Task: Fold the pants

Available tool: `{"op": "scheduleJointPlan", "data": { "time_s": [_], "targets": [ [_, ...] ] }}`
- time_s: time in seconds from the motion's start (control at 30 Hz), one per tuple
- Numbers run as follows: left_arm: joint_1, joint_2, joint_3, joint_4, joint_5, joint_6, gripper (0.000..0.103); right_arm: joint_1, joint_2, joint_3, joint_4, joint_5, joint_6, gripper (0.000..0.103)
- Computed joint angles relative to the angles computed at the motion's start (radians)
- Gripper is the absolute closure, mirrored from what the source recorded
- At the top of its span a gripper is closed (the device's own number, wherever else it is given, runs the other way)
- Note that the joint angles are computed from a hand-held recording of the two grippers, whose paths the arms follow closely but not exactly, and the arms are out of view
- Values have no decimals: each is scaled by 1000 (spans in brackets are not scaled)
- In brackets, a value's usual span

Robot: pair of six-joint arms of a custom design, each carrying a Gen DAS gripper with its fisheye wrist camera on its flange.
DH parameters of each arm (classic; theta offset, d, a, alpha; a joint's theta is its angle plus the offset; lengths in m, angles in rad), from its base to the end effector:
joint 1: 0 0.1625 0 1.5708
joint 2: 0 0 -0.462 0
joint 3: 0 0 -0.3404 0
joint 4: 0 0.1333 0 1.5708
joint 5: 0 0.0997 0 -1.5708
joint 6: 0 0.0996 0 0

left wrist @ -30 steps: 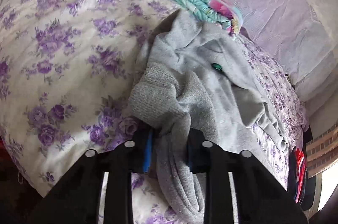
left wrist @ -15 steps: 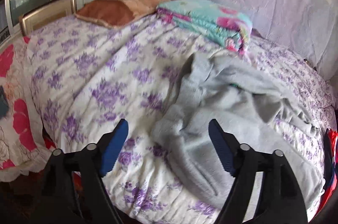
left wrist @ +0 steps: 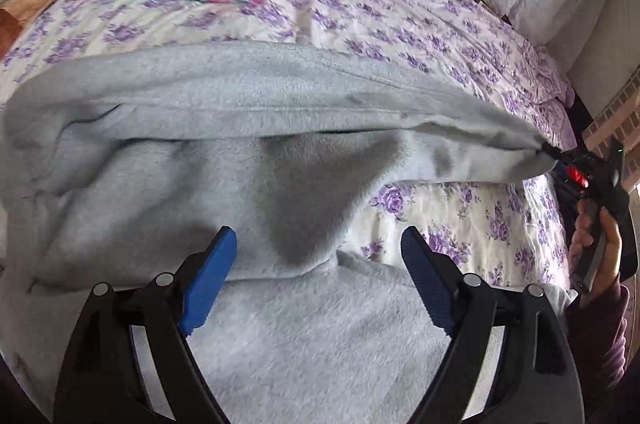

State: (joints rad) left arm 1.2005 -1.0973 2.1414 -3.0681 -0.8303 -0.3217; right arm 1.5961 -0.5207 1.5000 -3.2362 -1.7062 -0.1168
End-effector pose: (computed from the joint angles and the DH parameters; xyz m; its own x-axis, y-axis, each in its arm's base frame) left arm 0.0047 -0.5420 0.2570 -0.8571 -0.2728 -0.4370 0.0573 0.7925 -0.6072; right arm 0.1383 -0.7270 0.0966 -0.9836 -0.0301 0.1776 -0.1351 0.7752 -0.6170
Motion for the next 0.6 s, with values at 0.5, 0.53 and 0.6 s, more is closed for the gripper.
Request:
{"op": "scheduleJointPlan", "data": {
  "time_s": [0.5,0.53,0.6],
  "targets": [
    [-2,-254,94,79,-12,-54,8,70,-46,121,-170,-293,-304,34],
    [27,-270,76,110,-24,-81,8,70,-55,126,-134,-245,-298,34],
    [116,-269,10,170,-130,-118,8,74,-55,92,13,-183,-275,34]
  ]
}}
